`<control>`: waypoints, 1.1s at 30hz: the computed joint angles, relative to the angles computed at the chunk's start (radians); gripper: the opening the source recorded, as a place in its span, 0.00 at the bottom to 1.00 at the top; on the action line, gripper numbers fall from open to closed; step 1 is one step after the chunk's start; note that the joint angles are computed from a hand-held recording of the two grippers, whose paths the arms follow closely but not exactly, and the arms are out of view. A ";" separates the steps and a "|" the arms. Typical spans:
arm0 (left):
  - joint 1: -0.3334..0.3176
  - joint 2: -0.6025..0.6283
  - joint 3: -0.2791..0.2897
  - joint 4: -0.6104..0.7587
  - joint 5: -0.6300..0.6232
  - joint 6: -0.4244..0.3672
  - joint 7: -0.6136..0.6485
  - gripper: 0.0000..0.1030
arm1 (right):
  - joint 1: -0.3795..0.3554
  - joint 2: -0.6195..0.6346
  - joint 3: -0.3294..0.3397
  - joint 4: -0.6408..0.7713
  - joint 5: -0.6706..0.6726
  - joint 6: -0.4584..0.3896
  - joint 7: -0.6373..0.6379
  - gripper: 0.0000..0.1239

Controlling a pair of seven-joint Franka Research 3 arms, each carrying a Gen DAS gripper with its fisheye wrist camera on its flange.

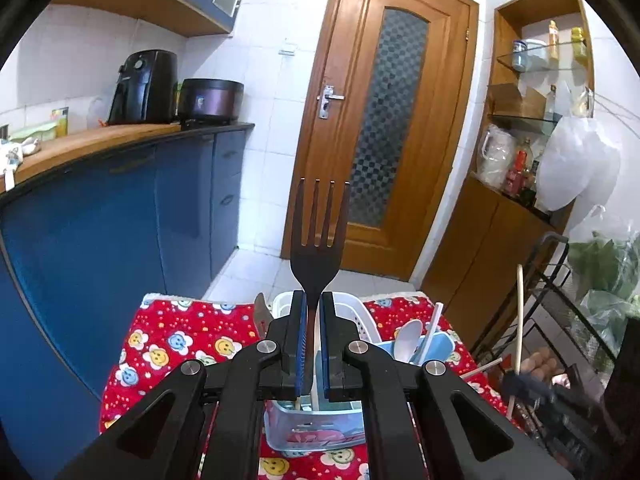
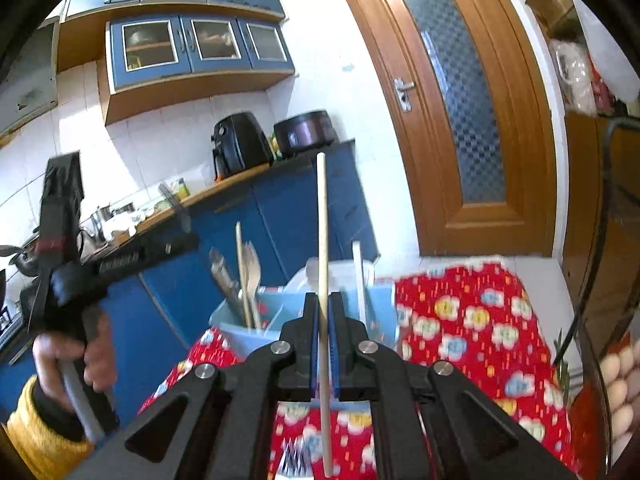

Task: Organize utensils
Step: 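Lower the fork into the holder with the left tool while the right tool lowers the chopstick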

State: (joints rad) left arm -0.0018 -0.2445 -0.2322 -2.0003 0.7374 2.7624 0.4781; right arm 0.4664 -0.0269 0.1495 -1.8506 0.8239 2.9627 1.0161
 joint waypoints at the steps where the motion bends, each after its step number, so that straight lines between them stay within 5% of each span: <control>1: 0.004 0.004 -0.005 0.003 0.015 -0.002 -0.005 0.05 | 0.001 0.015 0.001 0.016 -0.006 0.012 0.005 0.05; 6: -0.005 0.016 -0.003 0.002 0.030 0.000 0.001 0.06 | -0.005 0.104 0.016 0.108 -0.070 0.092 0.063 0.05; 12: -0.009 0.023 0.006 -0.014 0.019 0.016 0.004 0.06 | 0.028 0.196 -0.021 0.174 -0.326 0.196 0.268 0.05; 16: -0.014 0.029 0.019 -0.028 -0.018 0.038 0.014 0.06 | 0.080 0.239 -0.086 0.191 -0.468 0.243 0.398 0.05; 20: -0.016 0.037 0.022 -0.037 -0.043 0.054 0.025 0.06 | 0.221 0.272 -0.258 0.186 -0.586 0.300 0.521 0.05; 23: -0.016 0.038 0.022 -0.045 -0.050 0.069 0.030 0.06 | 0.309 0.288 -0.359 0.171 -0.598 0.335 0.544 0.05; 33: -0.028 0.046 0.025 -0.052 -0.087 0.067 0.067 0.06 | 0.355 0.272 -0.387 0.122 -0.551 0.337 0.475 0.05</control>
